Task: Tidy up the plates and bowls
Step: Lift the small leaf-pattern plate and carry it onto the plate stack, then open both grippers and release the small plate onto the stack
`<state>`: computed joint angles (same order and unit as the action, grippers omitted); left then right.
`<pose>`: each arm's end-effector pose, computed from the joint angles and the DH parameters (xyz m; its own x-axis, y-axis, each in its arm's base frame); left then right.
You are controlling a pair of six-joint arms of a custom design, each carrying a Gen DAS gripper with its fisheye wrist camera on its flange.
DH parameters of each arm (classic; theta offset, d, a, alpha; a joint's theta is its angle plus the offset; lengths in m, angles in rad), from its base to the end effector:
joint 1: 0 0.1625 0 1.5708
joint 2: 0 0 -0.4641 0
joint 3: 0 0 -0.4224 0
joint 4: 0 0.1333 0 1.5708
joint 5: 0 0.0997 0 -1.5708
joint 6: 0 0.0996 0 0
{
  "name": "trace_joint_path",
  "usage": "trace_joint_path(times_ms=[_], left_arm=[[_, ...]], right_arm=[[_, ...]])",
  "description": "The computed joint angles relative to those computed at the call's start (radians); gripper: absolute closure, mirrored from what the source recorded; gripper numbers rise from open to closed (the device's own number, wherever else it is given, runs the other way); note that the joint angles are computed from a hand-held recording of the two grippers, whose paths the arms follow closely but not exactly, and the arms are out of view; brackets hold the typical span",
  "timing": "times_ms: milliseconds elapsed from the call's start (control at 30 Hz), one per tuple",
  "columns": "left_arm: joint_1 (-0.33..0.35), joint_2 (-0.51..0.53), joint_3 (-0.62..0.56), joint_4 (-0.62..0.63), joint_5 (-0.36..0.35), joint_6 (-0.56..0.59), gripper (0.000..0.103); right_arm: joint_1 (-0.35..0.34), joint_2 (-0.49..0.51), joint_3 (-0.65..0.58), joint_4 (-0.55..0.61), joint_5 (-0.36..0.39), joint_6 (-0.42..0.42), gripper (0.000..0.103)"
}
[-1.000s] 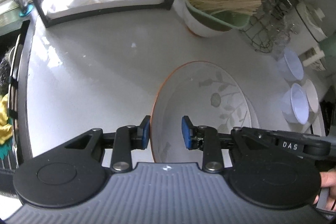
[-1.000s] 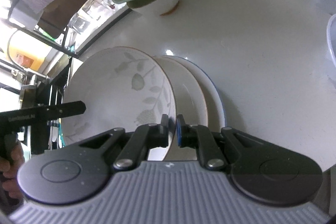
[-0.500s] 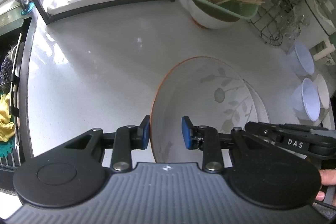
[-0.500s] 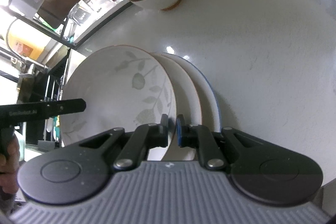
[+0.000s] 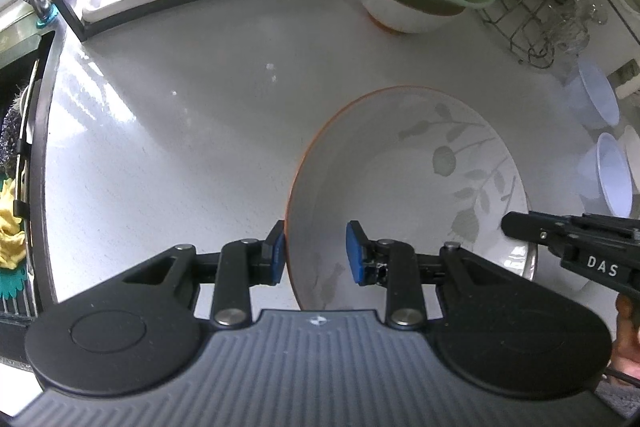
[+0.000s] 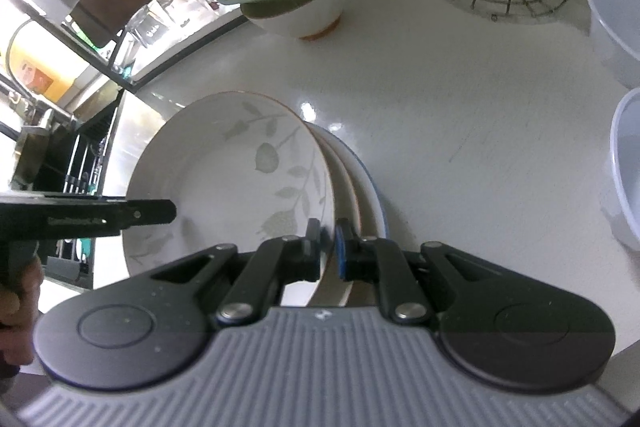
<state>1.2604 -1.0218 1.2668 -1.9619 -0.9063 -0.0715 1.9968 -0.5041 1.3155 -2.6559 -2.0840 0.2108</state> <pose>-0.0473 -0.7851 0.3929 -0.7966 0.0873 -0.5981 0.2459 0.9507 -0.1888 0.4143 -0.7088 0.0237 -0.9126 -0.0504 0.4057 -0.2116 0.9074 -0.3632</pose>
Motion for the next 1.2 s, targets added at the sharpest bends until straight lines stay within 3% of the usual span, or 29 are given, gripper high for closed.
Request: trace_joint_path(times_ms=[467,1200], left_arm=[[-0.020,-0.047,0.062,-0.039,0.059,-0.102,0.069],[-0.042,-0.068,0.091,-0.111,0.036,-0.104,0.069]], right_arm=[[0.007,-0.014,0.017,-0.021,-0.013,-0.032,0.090],[0.017,-0.040,0.054,-0.107,-0.028,-0.065,0.091]])
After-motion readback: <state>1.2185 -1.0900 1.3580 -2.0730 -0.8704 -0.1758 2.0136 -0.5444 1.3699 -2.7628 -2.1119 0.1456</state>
